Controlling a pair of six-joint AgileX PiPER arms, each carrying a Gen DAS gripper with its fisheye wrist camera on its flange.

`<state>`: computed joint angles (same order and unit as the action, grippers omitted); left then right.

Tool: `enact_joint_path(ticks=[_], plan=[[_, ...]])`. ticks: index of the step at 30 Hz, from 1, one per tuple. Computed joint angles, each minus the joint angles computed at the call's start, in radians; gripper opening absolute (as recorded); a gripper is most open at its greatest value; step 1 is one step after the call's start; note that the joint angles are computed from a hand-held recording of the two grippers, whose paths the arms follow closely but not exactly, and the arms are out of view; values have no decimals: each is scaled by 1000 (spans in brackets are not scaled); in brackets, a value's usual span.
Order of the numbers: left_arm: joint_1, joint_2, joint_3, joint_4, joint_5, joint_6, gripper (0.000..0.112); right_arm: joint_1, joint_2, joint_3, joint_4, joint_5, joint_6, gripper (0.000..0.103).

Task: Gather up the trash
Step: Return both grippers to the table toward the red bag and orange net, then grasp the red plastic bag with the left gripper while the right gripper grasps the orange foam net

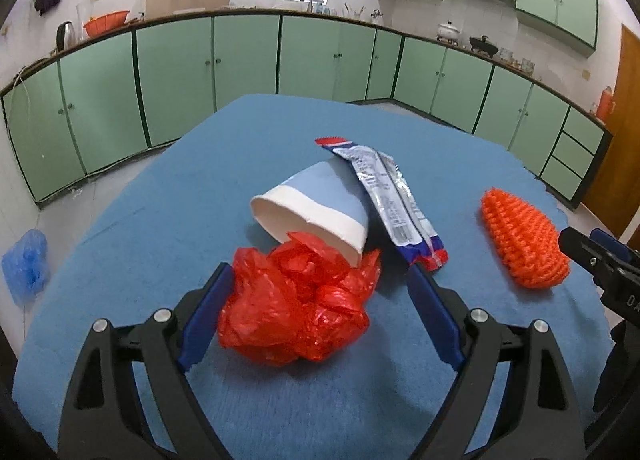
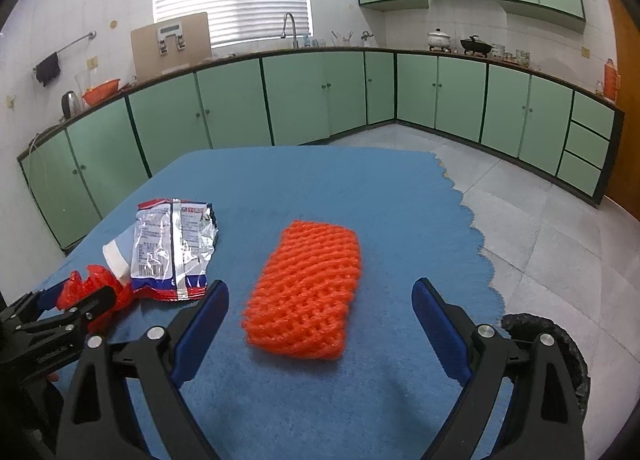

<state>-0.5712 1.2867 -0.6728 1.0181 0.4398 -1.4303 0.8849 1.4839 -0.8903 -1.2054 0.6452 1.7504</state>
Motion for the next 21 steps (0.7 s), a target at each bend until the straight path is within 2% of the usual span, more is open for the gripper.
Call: enact_joint_path(ticks=[2,5,7,12,14,17,19,21], plan=[[20,10,-7,-33,-12,34,83,-15,20,-17,16,-16,-22,91],[48,22,-22,-101,-26,95,67,-29,54,-45,45,-29,-57,91],[67,26,-24,-137,-45,124,62,-36,68,-59,65,-33,-74,91],[63,24,-16,-116,-64,116,46,-69,105,-98,183,-60,-188,89],[65,23,-12,-115,-75,113,44,-77,111,-104,215,-69,-221,86],[75,18,-5,-124,-98,119,42,-95,120,-114,283,-95,-293,75],[70,13,5,-102,-103,95,41,-106,125,-116,332,-120,-349,63],[62,12,6,-86,-103,75,39,-104,122,-113,336,-124,-355,58]])
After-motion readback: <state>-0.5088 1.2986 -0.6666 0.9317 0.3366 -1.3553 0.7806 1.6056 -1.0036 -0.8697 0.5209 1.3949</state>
